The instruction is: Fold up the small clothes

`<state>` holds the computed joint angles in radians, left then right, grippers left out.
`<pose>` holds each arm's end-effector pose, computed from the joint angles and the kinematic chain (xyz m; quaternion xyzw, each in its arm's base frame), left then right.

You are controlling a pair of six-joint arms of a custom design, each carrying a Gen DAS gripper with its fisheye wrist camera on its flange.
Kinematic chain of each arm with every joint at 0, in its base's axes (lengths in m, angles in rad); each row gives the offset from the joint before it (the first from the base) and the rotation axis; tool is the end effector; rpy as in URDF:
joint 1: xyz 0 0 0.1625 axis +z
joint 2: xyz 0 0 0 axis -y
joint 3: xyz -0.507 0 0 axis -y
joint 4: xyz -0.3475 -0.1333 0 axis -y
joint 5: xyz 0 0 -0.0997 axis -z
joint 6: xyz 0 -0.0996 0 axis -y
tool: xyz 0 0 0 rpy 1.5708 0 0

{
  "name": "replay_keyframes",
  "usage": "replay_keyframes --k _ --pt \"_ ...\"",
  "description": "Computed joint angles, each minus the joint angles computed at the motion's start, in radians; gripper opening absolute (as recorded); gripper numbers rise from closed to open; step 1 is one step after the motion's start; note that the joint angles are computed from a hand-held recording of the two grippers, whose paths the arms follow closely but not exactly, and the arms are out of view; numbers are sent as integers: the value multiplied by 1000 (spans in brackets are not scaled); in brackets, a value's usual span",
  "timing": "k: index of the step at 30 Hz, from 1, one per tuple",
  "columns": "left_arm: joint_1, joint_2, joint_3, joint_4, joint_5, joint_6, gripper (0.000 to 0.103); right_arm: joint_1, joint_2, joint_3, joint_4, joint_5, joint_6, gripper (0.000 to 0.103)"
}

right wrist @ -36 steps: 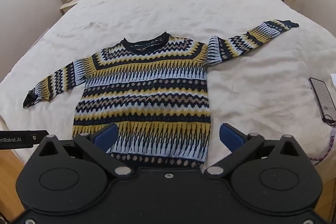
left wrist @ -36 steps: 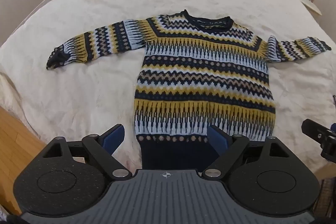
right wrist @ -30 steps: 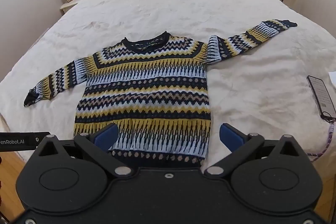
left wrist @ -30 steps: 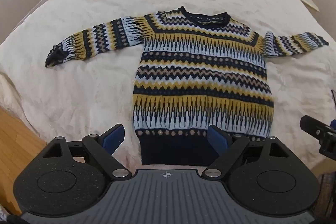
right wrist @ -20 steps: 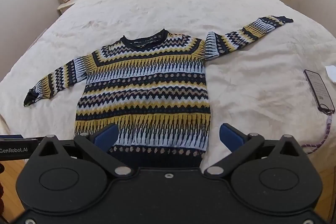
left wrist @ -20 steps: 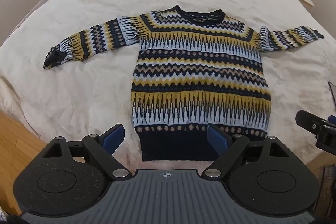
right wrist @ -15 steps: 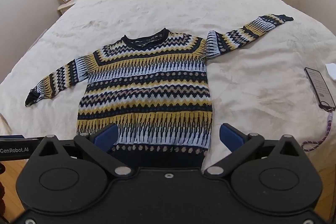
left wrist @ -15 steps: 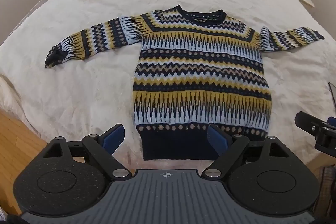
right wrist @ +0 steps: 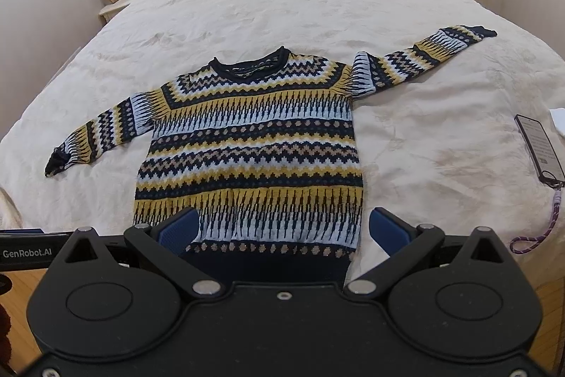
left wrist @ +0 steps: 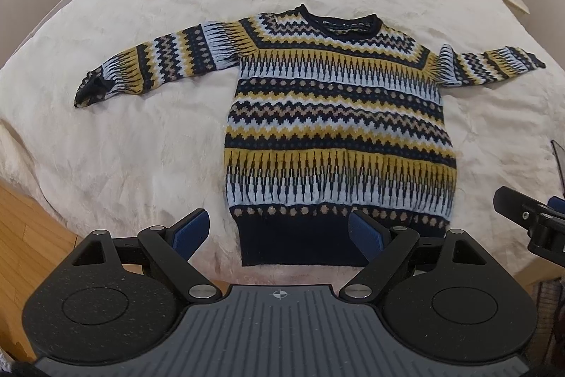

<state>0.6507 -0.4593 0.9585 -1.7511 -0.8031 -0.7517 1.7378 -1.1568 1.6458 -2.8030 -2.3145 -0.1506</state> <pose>-0.5391 -0.6649 0.1216 0.1362 0.9072 -0.1756 0.3571 0.1703 -0.6140 0.4769 0.0070 -0.8780 0.3411 0.3358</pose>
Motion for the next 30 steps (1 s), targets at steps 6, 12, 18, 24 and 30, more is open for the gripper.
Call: replay_keyframes --k 6,12,18,24,30 --pt "1 2 1 1 -3 -4 86 1 5 -4 3 0 0 102" --pt "3 2 -2 4 -4 -6 86 0 10 -16 20 5 3 102" --pt "8 8 -18 15 -8 -8 86 -1 16 -22 23 7 -1 102" --pt "16 11 -36 30 -15 -13 86 -3 21 -35 40 12 1 102" --pt "23 18 -58 48 -22 -11 86 -3 28 -46 57 14 6 102"
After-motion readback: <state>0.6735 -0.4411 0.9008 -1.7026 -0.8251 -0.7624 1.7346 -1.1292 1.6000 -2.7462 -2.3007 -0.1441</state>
